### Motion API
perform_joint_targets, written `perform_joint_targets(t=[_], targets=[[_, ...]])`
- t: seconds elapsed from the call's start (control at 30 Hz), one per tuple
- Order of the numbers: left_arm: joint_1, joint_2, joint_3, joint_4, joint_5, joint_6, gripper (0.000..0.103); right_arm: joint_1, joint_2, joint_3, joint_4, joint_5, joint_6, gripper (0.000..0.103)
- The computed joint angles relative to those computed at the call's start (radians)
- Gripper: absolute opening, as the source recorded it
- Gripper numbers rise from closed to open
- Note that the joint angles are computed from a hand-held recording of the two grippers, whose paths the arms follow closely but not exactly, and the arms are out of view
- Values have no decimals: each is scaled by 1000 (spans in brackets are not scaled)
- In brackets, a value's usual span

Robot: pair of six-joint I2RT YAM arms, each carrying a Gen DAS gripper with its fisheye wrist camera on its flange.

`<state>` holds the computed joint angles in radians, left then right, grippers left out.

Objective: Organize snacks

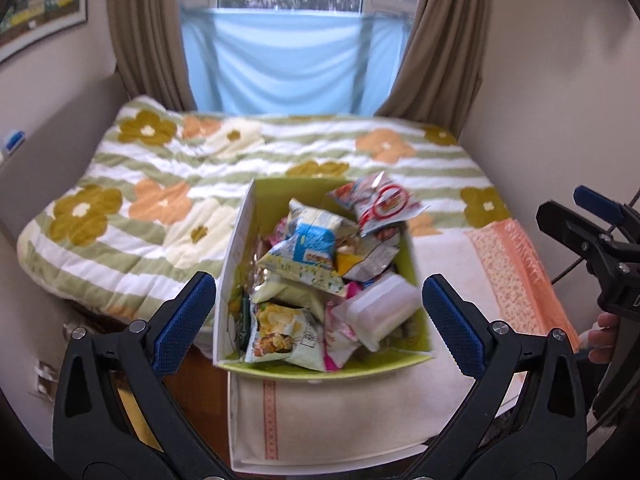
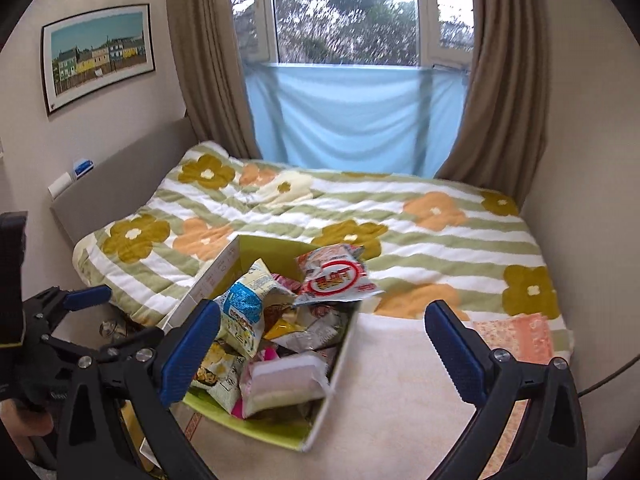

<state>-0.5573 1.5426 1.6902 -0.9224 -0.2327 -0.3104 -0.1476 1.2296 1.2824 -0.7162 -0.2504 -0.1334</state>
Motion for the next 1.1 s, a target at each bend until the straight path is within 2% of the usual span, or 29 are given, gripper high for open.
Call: perform_joint_targets(t=[0.13, 0.23, 0.33, 0.47, 0.6, 0.77, 0.97, 1.1], targets=[[-182, -130, -79, -9, -200, -103, 102, -130, -180, -49, -66, -50, -44, 102], [-321, -202, -123, -42, -330, -204, 102, -286, -300, -74, -147, -141, -114, 102], [-461, -248, -152, -89, -452, -302, 102, -483, -392, -102, -245, -275, -233, 102], [-593, -263, -155, -149, -569, -383, 102, -725, -437, -130, -353, -438, -379, 102], [-660, -265, -147, -194, -611, -443, 102, -954, -421, -120, -490, -590, -551, 102], [-712, -251, -131, -237, -641, -498, 102, -1127, -390, -88, -633, -692, -733, 102], [-734, -227, -106, -254, -653, -512, 102, -1247, -337, -55, -757, -755, -906, 102], [-747, -225, -108, -250, -660, -520, 102, -1267, -331, -51, -785, -767, -940, 102]])
